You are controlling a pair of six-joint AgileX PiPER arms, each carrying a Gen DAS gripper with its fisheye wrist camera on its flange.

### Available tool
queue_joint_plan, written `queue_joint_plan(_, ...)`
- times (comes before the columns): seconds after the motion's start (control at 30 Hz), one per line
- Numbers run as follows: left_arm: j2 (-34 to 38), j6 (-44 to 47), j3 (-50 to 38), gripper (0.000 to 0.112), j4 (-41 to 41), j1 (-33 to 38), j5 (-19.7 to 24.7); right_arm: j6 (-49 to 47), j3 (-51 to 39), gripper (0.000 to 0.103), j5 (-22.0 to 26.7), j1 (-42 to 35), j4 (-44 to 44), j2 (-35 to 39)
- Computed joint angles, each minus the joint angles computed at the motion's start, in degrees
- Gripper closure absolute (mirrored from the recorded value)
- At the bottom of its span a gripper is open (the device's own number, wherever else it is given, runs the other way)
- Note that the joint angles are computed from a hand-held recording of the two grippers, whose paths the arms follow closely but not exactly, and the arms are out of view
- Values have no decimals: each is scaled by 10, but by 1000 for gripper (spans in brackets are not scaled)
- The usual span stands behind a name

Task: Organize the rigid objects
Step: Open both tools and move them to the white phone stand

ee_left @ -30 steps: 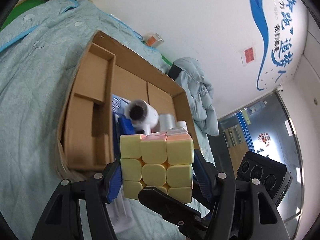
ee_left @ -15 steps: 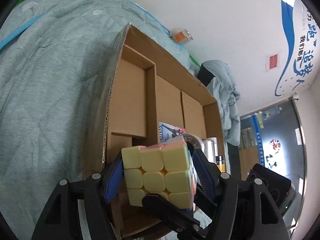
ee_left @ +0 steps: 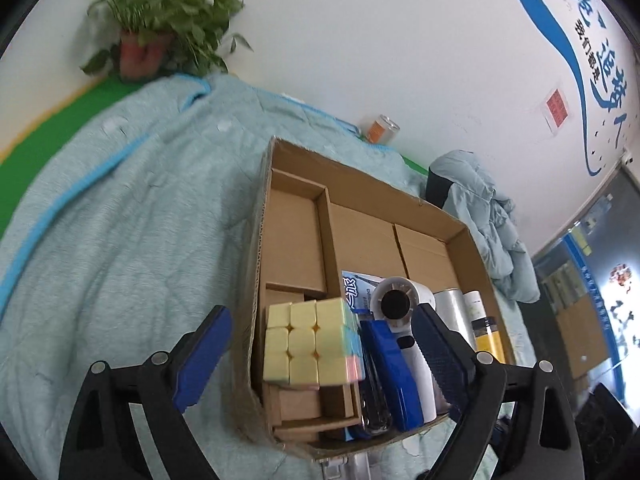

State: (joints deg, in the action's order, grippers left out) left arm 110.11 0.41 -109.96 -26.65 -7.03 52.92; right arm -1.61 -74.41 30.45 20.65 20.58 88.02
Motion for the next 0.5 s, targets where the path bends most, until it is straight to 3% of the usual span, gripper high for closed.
queue_joint_plan(0.07,-71,-8,93,24,37,-17,-62,-1,60,22,-22,5,-11,-49)
queue_joint_plan(0.13,-134,0,175,41,68,-41,-119,-32,101,21,-22,3,11,-77)
queue_joint_plan(0.17,-165,-7,213,57,106,-64,-139,-51,117,22,-16,1,25,-84)
queue_joint_plan(0.2,-182,-30,232,64,145,-84,-142,-57,139,22,-7,0,28,-91)
queue_joint_plan(0.23,-195,-66,246,65,186,-104,-139,-48,153,24,2,2,23,-95)
queue_joint_plan(0.27,-209,-96,267,62,207,-119,-135,-54,166,29,13,-4,34,-102)
queue_joint_plan(0.3,-220,-107,287,50,205,-126,-136,-53,174,42,20,-5,39,-100)
queue_joint_plan(0.33,-231,-116,311,36,196,-132,-138,-56,192,50,19,-6,42,-109)
queue_joint_plan(0.37,-238,-144,334,9,209,-143,-145,-55,209,50,12,-5,37,-118)
queue_joint_plan(0.47,-230,-144,372,10,185,-158,-136,-101,228,48,12,-21,83,-109)
queue_joint_plan(0.5,-218,-106,376,10,143,-154,-122,-113,224,35,22,-27,100,-93)
